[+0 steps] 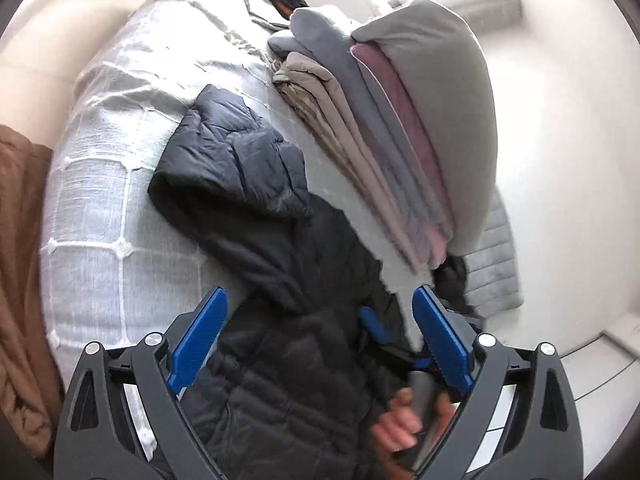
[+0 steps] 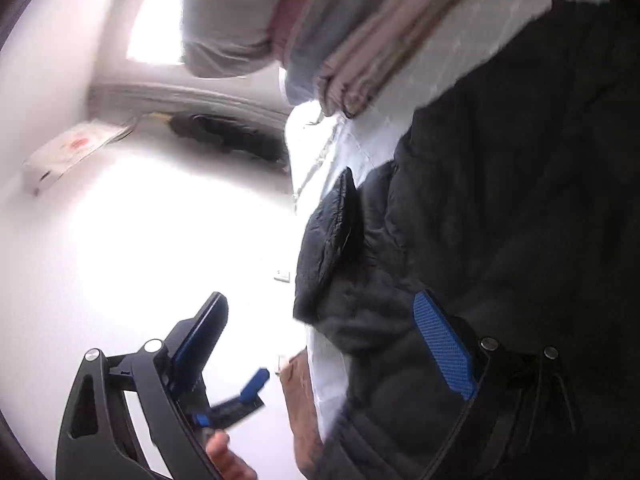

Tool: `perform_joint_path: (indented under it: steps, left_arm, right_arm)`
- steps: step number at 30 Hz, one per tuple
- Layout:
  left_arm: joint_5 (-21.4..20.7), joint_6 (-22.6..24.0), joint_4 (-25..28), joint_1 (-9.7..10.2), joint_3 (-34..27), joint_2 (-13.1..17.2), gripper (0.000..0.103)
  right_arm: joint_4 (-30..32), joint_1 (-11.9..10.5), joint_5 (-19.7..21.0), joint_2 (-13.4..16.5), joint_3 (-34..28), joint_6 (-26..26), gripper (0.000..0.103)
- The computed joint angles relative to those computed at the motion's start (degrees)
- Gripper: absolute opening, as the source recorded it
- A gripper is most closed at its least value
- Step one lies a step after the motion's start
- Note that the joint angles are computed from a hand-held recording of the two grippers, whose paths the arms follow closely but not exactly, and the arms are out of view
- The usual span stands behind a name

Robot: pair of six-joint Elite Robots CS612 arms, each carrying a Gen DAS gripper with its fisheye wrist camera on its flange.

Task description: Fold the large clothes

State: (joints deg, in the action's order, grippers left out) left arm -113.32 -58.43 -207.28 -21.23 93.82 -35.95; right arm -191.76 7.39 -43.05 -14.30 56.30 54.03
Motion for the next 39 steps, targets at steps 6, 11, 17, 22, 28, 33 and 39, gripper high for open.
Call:
perform_joint_path:
  steps: [6, 11, 17, 22, 28, 33, 39]
  left_arm:
    - [-10.3, -14.2, -2.0, 2.61, -12.3, 8.9, 0.090]
    - [-7.4, -24.0, -4.0, 2.44, -16.9, 13.1, 0.090]
    - [-0.9, -29.9, -8.1, 1.65, -19.7, 15.5, 0.090]
    - [-1.4, -27.0, -5.8, 1.32, -22.5, 16.5, 0.005]
    - [-2.9, -23.0, -7.2, -0.87, -22.5, 14.8, 0.002]
    - [-8.3, -23.3, -13.6, -4.50, -25.8, 14.1, 0.003]
    - [-13.9, -23.4, -11.1, -11.16, -32.1, 16.7, 0.003]
  right_arm:
    - [-9.7, 0.9, -0.2, -3.2, 7.9, 2.6, 0.091]
    - [-16.2, -0.3, -1.6, -9.0, 23.0, -1.5, 0.091]
    - [-20.5, -1.4, -2.7, -10.2, 30.5, -1.4, 0.091]
    - [-22.5, -1.5, -2.4, -10.0, 31.0, -0.6, 0.091]
    - [-29.9, -2.8, -4.4, -13.5, 35.2, -0.3, 0.091]
    - [-41.7, -5.9, -10.8, -17.0, 42.9, 2.6, 0.091]
    - [-54.4, -9.0, -17.8, -15.8, 47.9, 13.1, 0.091]
